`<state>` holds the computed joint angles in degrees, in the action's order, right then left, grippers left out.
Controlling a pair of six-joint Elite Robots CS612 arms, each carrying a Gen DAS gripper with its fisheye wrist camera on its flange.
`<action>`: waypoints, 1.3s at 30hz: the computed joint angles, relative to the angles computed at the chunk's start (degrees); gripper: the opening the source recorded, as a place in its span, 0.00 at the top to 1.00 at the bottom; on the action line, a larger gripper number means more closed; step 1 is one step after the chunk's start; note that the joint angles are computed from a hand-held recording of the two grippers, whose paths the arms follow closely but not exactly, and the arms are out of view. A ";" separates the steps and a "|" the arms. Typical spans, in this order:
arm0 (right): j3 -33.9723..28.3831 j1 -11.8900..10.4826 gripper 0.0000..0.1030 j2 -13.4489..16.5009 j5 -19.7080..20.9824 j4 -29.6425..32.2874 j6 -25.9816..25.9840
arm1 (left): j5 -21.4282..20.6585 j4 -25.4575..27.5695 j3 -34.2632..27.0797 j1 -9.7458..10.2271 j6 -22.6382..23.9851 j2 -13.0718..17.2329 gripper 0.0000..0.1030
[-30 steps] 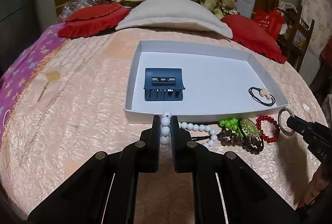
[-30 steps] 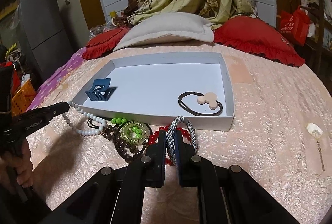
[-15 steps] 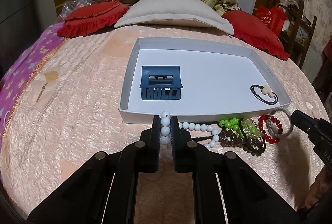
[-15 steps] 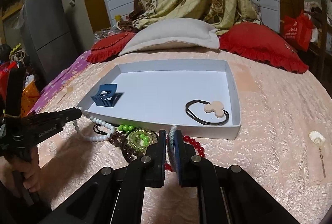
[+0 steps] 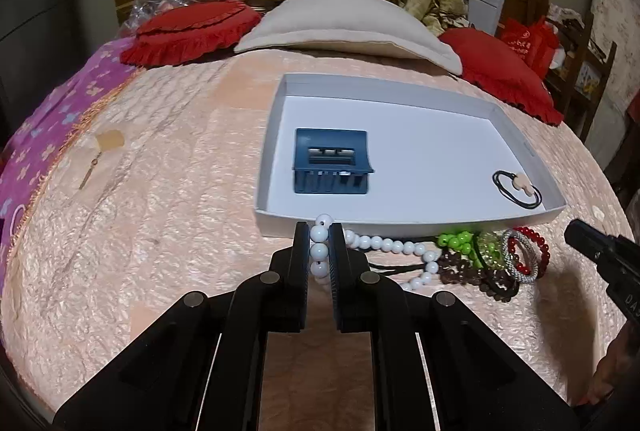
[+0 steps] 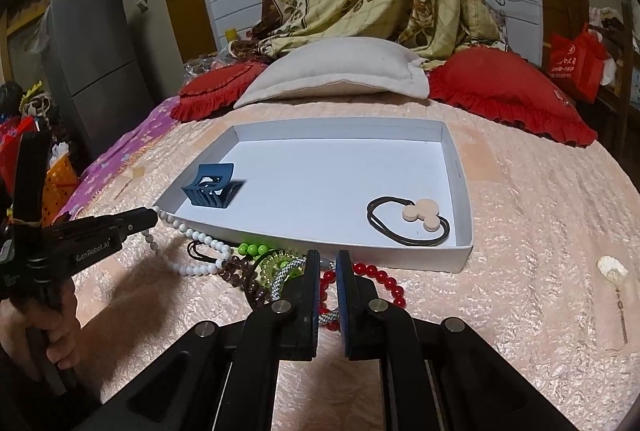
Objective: Organize jewelry
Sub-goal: 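Lift the white necklace with the left gripper while the right lifts the grey bracelet toward the tray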
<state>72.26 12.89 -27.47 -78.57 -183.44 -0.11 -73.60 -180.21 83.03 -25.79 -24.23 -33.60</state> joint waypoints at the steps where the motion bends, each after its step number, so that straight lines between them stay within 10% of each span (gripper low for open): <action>1: -0.18 -0.15 0.93 0.08 1.12 0.96 -0.20 | 0.03 0.04 0.06 0.05 -0.11 -0.03 0.93; 4: -1.22 -0.24 0.92 0.52 4.32 4.79 -2.13 | 0.05 0.14 0.10 0.14 -0.35 -0.02 0.93; 7: -2.41 0.89 0.63 1.21 2.35 6.62 -5.85 | -0.39 0.86 -0.12 0.21 -0.70 0.04 0.93; 10: -3.78 1.45 0.58 2.16 1.68 6.26 -6.72 | -0.59 0.78 -0.24 0.21 -0.54 0.11 0.92; 21: -5.32 1.33 0.93 2.36 1.59 14.53 -9.60 | -1.62 -0.72 0.51 1.06 -1.87 -0.30 0.93; 39: -2.46 -0.71 0.94 1.32 6.68 0.90 1.51 | -3.94 -5.75 0.31 0.87 0.09 -0.97 0.93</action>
<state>69.80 12.18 -26.15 -71.89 -182.53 1.39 -77.54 -185.96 83.35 -24.92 -24.14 -34.57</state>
